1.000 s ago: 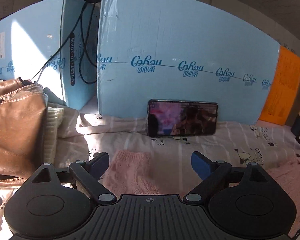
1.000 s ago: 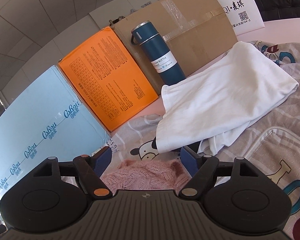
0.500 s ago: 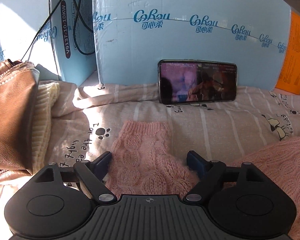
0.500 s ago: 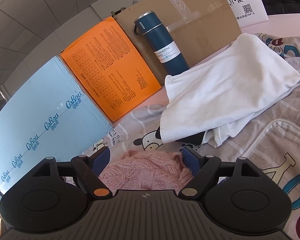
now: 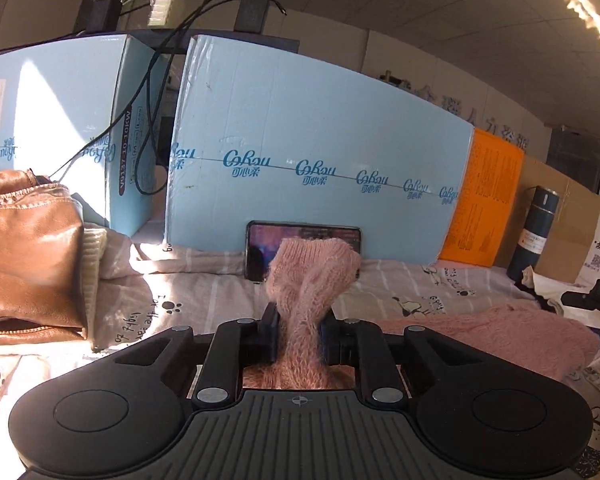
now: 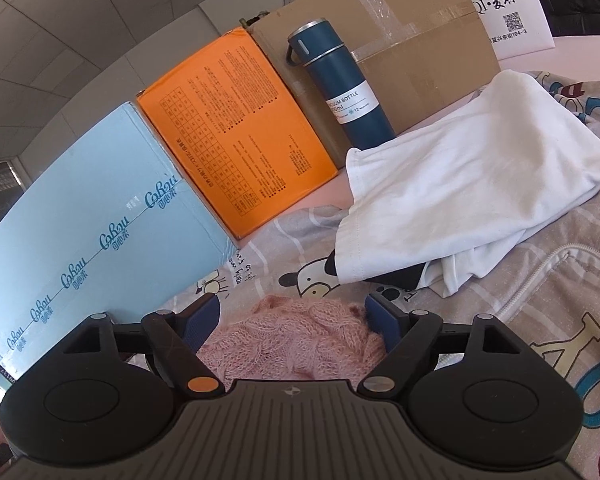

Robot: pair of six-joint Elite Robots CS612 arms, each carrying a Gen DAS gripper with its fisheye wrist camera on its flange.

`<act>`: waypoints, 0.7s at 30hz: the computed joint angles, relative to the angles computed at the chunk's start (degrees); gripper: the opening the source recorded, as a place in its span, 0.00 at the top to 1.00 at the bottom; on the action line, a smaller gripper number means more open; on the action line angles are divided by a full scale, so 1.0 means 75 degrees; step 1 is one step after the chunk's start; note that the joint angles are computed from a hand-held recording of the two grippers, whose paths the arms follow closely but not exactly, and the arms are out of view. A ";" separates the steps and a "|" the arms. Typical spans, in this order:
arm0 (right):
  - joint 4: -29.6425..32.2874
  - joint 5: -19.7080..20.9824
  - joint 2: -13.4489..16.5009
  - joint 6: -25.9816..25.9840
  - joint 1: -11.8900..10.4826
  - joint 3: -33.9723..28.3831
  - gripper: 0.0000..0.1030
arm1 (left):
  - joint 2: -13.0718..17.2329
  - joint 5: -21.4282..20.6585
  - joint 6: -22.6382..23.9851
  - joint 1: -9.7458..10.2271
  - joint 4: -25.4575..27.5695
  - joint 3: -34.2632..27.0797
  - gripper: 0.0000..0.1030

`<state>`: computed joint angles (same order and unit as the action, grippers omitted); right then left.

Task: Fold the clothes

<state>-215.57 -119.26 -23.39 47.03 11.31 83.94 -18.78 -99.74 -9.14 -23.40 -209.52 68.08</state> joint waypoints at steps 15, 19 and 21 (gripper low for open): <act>0.1116 0.3666 -0.0235 -0.6372 -0.0248 -0.0474 0.14 | 0.0443 -0.2360 -0.0958 0.0324 -0.1463 -0.0181 0.83; 0.2000 0.3595 -0.0139 -0.6577 -0.0266 -0.0902 0.14 | 0.0483 -0.2594 -0.0987 0.0345 -0.1421 -0.0227 0.83; 0.2307 0.3684 -0.0085 -0.6446 -0.0307 -0.1012 0.14 | 0.0504 -0.2649 -0.1052 0.0359 -0.1416 -0.0259 0.83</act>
<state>-198.27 -91.62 -24.03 -1.31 9.01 76.36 -15.00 -119.60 -17.03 -20.71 -220.14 66.14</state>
